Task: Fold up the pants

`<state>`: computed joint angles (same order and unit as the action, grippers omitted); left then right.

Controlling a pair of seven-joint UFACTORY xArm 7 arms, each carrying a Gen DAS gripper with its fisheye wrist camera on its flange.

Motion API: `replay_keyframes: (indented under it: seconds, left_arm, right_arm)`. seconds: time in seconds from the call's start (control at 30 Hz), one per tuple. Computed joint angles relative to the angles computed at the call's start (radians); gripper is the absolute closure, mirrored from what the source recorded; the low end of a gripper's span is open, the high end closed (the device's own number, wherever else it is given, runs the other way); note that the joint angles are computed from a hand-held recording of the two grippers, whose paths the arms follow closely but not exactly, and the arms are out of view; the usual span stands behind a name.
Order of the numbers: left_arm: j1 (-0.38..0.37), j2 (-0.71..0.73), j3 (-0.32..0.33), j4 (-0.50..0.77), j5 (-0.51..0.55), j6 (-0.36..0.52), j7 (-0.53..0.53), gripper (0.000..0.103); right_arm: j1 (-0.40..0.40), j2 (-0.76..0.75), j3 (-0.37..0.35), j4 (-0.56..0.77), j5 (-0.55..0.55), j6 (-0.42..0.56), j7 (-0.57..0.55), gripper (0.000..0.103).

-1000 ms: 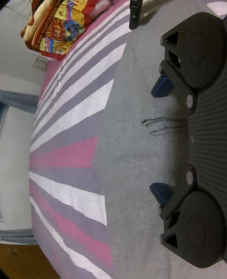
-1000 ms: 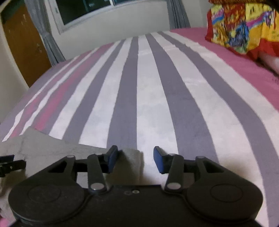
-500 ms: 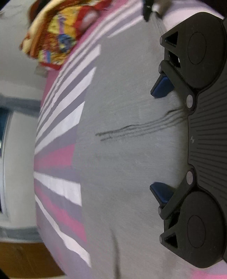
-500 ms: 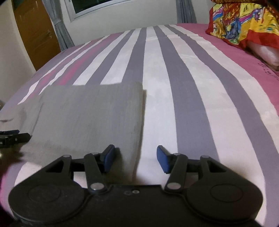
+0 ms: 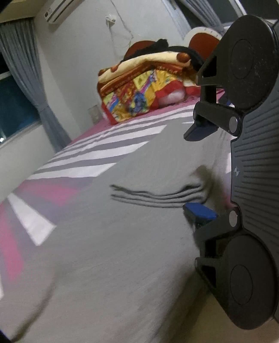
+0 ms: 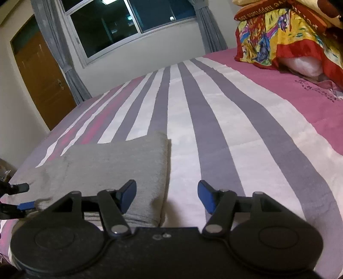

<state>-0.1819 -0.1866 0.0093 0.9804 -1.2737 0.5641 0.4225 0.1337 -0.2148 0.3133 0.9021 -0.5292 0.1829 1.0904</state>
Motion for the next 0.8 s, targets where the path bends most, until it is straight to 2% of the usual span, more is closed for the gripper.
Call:
replay_keyframes:
  seconds: [0.1, 0.2, 0.37, 0.47, 0.57, 0.7, 0.8]
  left_arm:
    - [-0.009, 0.015, -0.012, -0.010, -0.012, -0.029, -0.010, 0.040]
    - [-0.004, 0.049, -0.026, 0.013, 0.042, -0.055, -0.064, 0.055]
    - [0.006, 0.087, -0.030, 0.056, 0.111, -0.026, -0.095, 0.058]
    - [0.017, 0.085, -0.017, 0.057, 0.054, 0.029, -0.058, 0.058]
    - [0.032, 0.072, -0.002, 0.030, -0.055, 0.075, -0.004, 0.058]
    - [0.039, 0.091, -0.013, 0.029, -0.149, 0.087, 0.032, 0.058]
    - [0.043, 0.103, -0.026, 0.034, -0.171, 0.076, 0.059, 0.061]
  right_arm:
    - [0.004, 0.003, -0.007, -0.007, 0.012, -0.013, -0.010, 0.039]
    - [0.016, 0.011, -0.020, -0.006, 0.041, -0.010, -0.030, 0.039]
    - [0.020, 0.022, -0.016, 0.006, 0.033, 0.004, -0.034, 0.038]
    - [0.014, 0.018, -0.013, 0.003, 0.014, 0.000, -0.016, 0.037]
    - [0.009, 0.015, -0.013, -0.002, 0.009, -0.007, -0.002, 0.036]
    - [0.026, 0.028, -0.025, 0.010, 0.035, 0.010, -0.029, 0.036]
    - [0.029, 0.033, -0.022, 0.020, 0.022, 0.024, -0.027, 0.036]
